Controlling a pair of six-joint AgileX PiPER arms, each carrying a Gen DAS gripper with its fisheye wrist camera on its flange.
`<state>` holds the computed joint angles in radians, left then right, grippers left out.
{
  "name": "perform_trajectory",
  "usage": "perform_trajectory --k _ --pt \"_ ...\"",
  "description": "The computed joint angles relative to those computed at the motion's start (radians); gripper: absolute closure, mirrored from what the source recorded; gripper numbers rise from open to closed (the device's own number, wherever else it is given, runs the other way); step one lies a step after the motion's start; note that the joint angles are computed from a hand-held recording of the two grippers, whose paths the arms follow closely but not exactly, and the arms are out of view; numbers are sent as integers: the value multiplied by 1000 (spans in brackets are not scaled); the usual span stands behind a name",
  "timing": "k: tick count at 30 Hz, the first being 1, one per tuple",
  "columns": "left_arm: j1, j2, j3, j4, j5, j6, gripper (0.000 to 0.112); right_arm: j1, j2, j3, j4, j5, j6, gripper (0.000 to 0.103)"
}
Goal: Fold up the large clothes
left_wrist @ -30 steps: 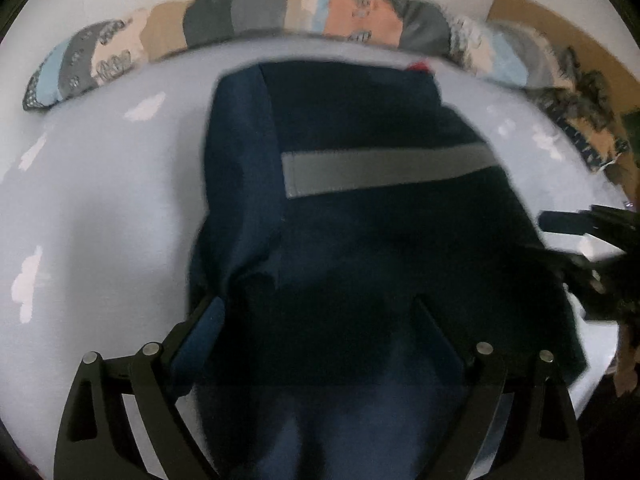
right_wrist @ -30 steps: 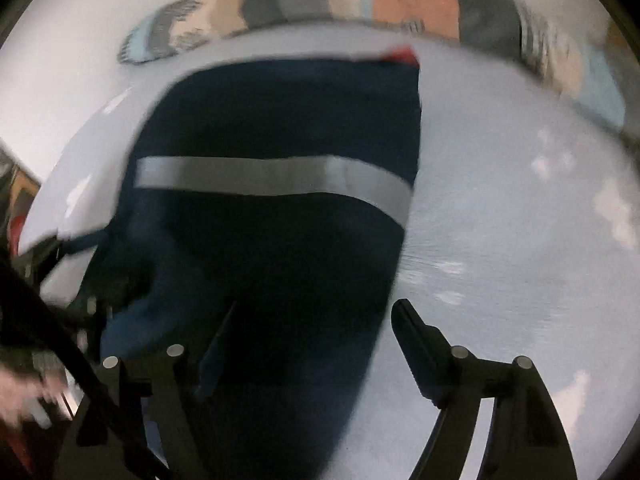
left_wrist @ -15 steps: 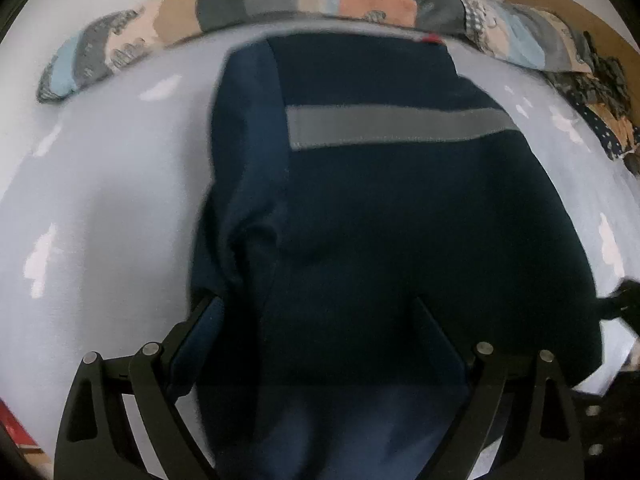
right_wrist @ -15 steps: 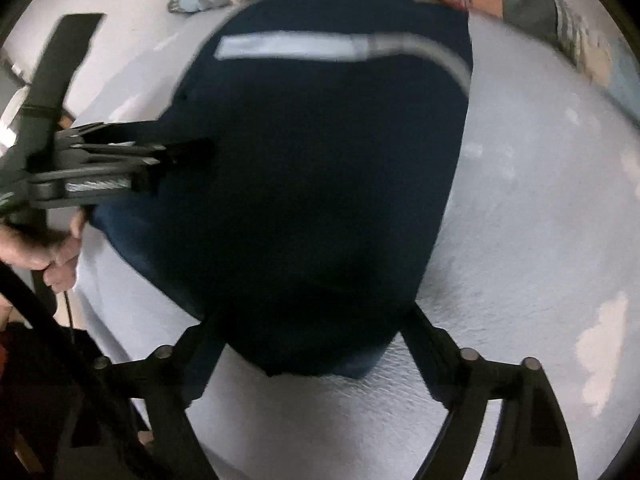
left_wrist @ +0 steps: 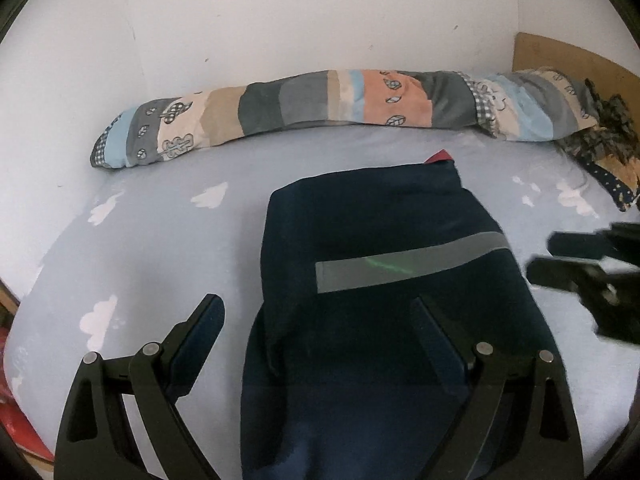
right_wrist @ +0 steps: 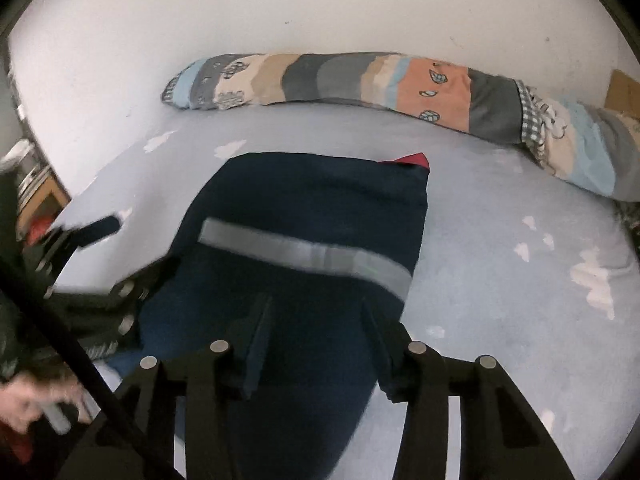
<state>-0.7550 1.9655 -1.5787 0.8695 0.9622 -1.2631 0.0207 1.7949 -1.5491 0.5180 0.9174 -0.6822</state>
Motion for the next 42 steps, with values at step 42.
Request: perform_trajectory --k 42 --pt "152 -56 53 -205 -111 124 19 -51 177 -140 58 117 50 27"
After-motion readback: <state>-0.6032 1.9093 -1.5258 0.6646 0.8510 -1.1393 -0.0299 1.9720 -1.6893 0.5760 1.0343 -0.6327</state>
